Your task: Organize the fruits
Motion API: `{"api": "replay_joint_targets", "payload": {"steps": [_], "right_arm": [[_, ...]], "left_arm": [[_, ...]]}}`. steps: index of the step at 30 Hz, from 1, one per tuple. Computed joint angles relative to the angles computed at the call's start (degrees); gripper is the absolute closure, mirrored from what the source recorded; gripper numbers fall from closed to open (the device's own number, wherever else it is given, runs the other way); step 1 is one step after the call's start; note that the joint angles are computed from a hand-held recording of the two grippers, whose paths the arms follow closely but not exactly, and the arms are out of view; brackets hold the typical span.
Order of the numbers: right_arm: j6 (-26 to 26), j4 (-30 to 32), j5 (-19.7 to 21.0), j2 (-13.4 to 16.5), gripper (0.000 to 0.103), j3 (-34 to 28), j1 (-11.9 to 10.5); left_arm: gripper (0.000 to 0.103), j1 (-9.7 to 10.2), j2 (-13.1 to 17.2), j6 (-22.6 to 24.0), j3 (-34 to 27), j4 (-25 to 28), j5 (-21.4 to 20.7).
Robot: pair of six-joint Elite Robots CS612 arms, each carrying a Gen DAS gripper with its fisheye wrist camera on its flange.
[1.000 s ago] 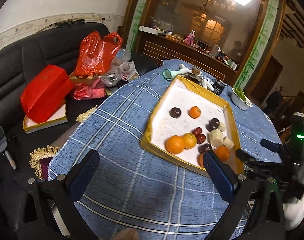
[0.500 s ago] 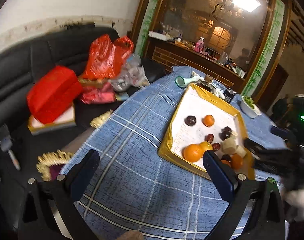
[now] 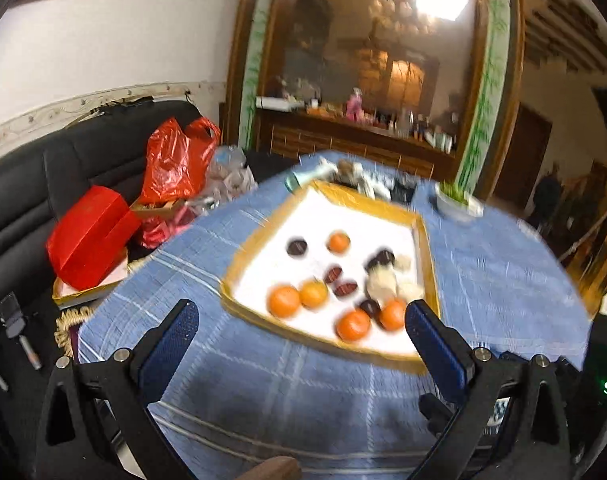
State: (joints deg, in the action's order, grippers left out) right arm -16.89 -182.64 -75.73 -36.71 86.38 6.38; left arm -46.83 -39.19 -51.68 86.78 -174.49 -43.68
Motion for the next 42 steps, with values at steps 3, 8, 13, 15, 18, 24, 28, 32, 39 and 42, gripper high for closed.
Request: {"api": "replay_joint_targets", "payload": {"steps": [3, 8, 13, 15, 18, 24, 28, 32, 39, 42], "right_arm": [[-0.92, -0.98, 0.58, -0.54, 0.003, 1.7, -0.54], [-0.86, -3.72, 1.39, -1.17, 0.003, 3.9, -1.73], [1.29, -4.51, 2.65, -1.34, 0.002, 4.64, -2.99], [1.9, -4.74, 3.26, -1.46, 0.002, 4.89, -3.26], [2.32, -5.41, 3.93, -1.68, 0.002, 5.43, -3.52], [2.51, -5.87, 4.52, -1.83, 0.002, 5.71, -3.75], [2.39, -5.17, 4.26, -1.89, 0.002, 5.74, -3.62], [1.8, -4.3, 4.09, -1.73, 0.002, 5.41, -3.37], [1.23, -3.94, 4.4, -1.44, 0.002, 4.96, -3.03], [1.12, -3.99, 4.7, -1.35, 0.002, 4.91, -3.0]], "left_arm": [[0.0, -0.7, 0.66, -1.18, -2.62, 6.83, 0.09], [0.0, -1.18, 1.12, -2.65, -4.78, 10.93, -1.83], [0.0, -1.81, 1.44, -2.75, -6.2, 13.78, -1.51], [0.0, -2.01, 1.62, -2.76, -6.77, 14.66, -1.5], [0.0, -2.02, 1.71, -2.57, -7.1, 14.88, -2.67], [0.0, -2.09, 1.86, -2.34, -7.39, 15.29, -3.44], [0.0, -1.86, 1.87, -2.43, -7.25, 14.99, -4.27], [0.0, -1.53, 1.95, -2.72, -7.17, 14.81, -5.38], [0.0, -1.18, 2.01, -3.28, -7.01, 14.7, -5.65], [0.0, -1.12, 2.03, -3.55, -7.13, 15.29, -5.07]]}}
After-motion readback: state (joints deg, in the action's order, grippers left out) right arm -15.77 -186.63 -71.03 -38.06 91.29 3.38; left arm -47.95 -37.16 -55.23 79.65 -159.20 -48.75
